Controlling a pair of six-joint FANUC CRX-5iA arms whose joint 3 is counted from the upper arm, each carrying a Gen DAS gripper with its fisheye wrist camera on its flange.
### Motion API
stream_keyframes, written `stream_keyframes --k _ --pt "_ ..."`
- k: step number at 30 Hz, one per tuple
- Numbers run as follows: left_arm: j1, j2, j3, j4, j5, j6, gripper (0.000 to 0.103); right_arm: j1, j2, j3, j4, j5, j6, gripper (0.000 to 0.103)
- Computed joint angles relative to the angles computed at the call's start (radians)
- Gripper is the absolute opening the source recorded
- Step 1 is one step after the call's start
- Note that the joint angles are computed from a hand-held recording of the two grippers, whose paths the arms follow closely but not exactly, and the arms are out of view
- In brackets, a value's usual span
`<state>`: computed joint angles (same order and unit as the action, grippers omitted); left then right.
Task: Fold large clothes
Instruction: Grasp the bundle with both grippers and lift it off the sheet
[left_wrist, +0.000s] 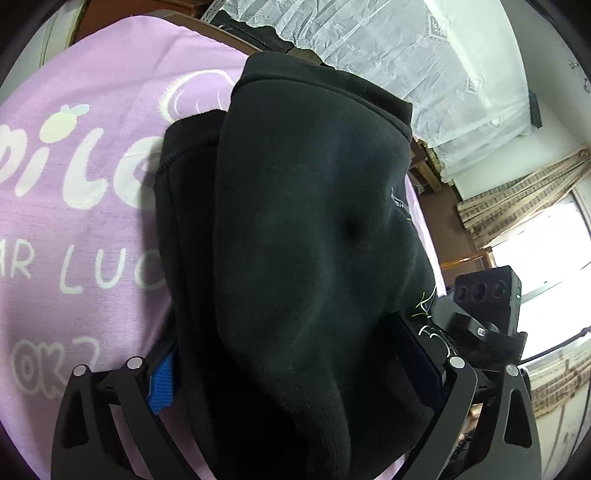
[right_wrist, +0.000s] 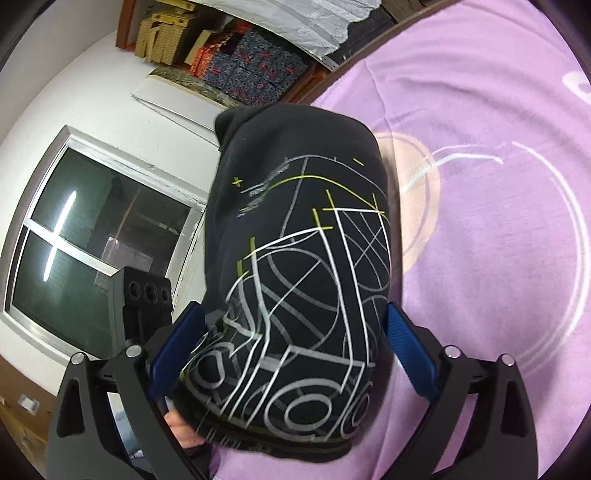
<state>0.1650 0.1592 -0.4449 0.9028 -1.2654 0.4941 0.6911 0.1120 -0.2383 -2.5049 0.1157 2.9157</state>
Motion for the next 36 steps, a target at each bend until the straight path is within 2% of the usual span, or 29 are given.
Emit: stream_keyframes --k 3,6,8,9,12,15,24,27,31,36 --pt "0.000 -0.002 -0.006 0.007 0.001 -0.010 0.097 -0.018 0.032 0.028 -0.142 0.043 0.175 0.096" --pt "0.003 0.005 -0.006 0.018 0.000 -0.007 0.093 -0.013 0.065 0.078 -0.153 0.102 0.226 0.096" --pt "0.003 0.006 -0.009 0.023 -0.007 -0.011 0.087 -0.031 0.065 0.057 -0.222 0.068 0.298 0.093" --pt "-0.005 -0.004 -0.017 0.026 -0.005 -0.012 0.085 -0.031 0.063 0.054 -0.212 0.063 0.287 0.088" --pt "-0.010 -0.017 -0.028 0.032 -0.003 -0.043 0.079 -0.031 0.044 0.028 -0.163 0.033 0.220 0.078" --pt "-0.013 -0.031 -0.032 0.034 -0.003 -0.053 0.078 -0.017 0.034 0.033 -0.087 0.038 0.136 0.073" --pt "-0.005 -0.080 -0.062 0.065 -0.042 -0.119 0.073 0.042 -0.014 0.048 0.055 0.099 -0.021 0.070" --pt "0.002 -0.122 -0.089 0.084 -0.050 -0.148 0.073 0.092 -0.036 0.066 0.168 0.156 -0.130 0.070" --pt "0.022 -0.232 -0.166 0.107 -0.058 -0.198 0.073 0.193 -0.075 0.074 0.354 0.254 -0.326 0.070" --pt "0.088 -0.353 -0.251 0.096 -0.128 -0.218 0.073 0.328 -0.110 0.079 0.456 0.393 -0.428 0.070"
